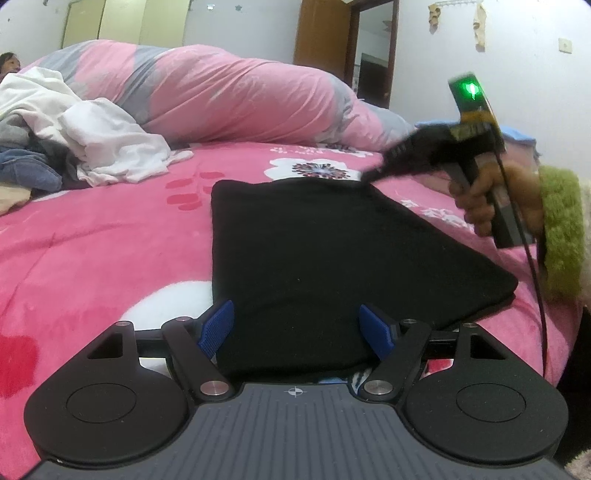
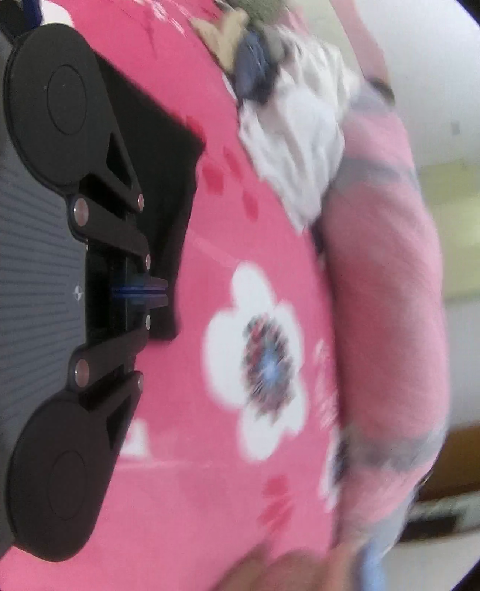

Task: Fold clothes

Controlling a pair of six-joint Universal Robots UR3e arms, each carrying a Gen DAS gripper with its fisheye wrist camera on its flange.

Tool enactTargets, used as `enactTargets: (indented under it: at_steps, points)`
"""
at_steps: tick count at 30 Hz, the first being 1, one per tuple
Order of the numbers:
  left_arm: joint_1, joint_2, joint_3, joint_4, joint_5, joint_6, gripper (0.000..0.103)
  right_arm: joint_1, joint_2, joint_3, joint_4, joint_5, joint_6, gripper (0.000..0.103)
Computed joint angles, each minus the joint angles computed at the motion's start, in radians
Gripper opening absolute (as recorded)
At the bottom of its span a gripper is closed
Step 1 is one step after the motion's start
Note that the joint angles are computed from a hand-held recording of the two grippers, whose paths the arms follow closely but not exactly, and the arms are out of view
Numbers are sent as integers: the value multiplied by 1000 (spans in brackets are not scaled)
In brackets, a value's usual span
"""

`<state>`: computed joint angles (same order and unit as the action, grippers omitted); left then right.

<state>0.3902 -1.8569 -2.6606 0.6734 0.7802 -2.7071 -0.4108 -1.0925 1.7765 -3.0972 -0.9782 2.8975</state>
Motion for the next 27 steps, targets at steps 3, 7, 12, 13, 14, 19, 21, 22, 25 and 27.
enactTargets:
  at_steps: [3, 7, 12, 13, 14, 19, 21, 22, 25, 27]
  points:
    - [4, 10, 0, -17, -6, 6, 76, 60, 91, -135, 70, -63, -37, 1]
    - [5, 13, -3, -18, -6, 5, 76, 106, 235, -332, 130, -170, 4, 0]
    - [20, 2, -14, -2, -26, 12, 76, 71, 175, -314, 115, -91, 80, 1]
    - [19, -3, -14, 5, -27, 14, 76, 67, 152, -302, 137, -42, 52, 1]
    - [19, -7, -14, 11, -26, 12, 76, 67, 136, -308, 199, 21, 8, 1]
    - [11, -24, -16, 42, -19, 1, 76, 146, 254, -508, 441, 35, -87, 0]
    - [10, -32, -18, 58, -18, -1, 76, 171, 337, -611, 440, -47, -22, 0]
    - [13, -33, -21, 60, -21, 1, 76, 171, 354, -641, 427, -90, 37, 0]
    - [29, -40, -28, 64, -43, 11, 76, 164, 336, -653, 413, -131, 97, 1]
    - [32, -47, -31, 74, -47, 11, 76, 151, 290, -623, 454, -14, 42, 2]
